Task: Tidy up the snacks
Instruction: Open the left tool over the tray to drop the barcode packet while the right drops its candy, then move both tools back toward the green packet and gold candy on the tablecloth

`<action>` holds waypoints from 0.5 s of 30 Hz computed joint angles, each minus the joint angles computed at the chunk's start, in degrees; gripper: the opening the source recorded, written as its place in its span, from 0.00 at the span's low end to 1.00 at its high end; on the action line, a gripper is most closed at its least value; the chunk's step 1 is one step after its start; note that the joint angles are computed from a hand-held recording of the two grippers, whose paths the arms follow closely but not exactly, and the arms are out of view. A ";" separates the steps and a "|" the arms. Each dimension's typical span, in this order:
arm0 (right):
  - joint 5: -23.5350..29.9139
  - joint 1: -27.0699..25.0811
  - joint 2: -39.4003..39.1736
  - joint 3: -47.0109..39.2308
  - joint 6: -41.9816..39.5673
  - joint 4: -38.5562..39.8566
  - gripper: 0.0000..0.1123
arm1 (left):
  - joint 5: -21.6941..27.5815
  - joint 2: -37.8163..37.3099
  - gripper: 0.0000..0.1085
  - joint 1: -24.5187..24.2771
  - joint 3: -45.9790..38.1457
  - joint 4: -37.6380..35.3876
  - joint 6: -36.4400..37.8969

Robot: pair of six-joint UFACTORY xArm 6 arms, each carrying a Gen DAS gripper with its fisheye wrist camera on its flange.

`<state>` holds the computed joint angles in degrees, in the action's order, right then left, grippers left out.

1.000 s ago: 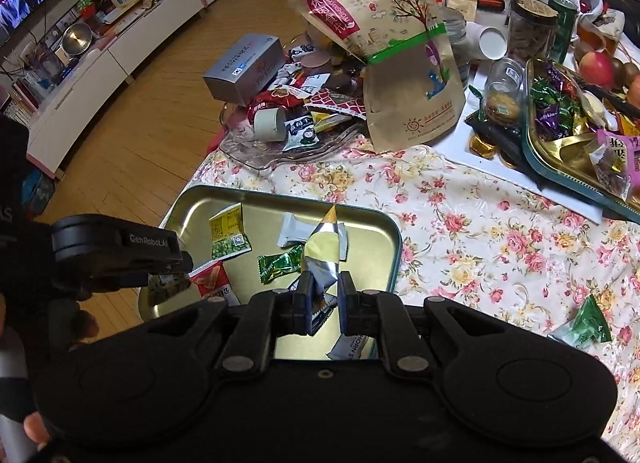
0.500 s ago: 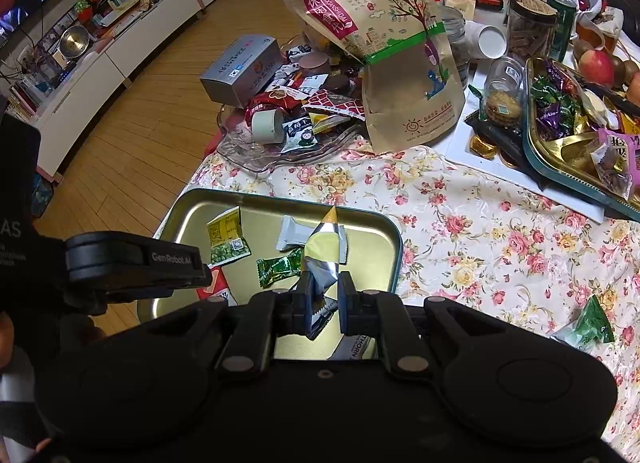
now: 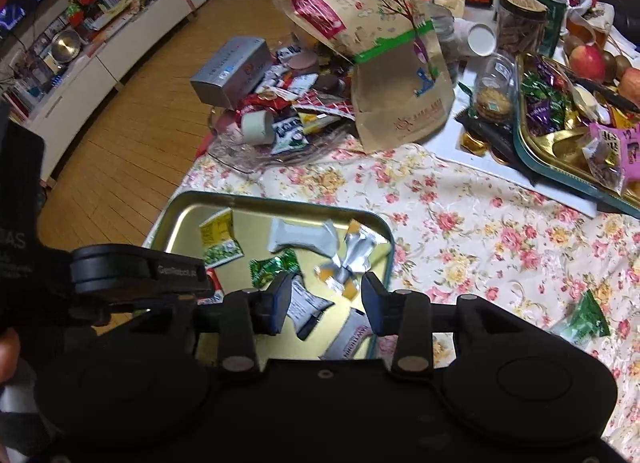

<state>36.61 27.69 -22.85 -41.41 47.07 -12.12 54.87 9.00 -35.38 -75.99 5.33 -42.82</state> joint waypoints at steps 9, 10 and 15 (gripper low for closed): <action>3.37 -0.11 0.87 -0.75 -0.26 0.54 0.37 | 0.96 1.05 0.42 -0.72 -1.29 -1.01 1.96; 3.51 -0.14 0.80 -0.70 -0.31 0.56 0.37 | 0.80 1.05 0.42 -0.73 -1.29 -1.34 2.22; 4.22 -0.51 0.60 -0.53 -0.51 1.16 0.37 | 0.81 1.43 0.42 -1.05 -1.80 -1.87 3.06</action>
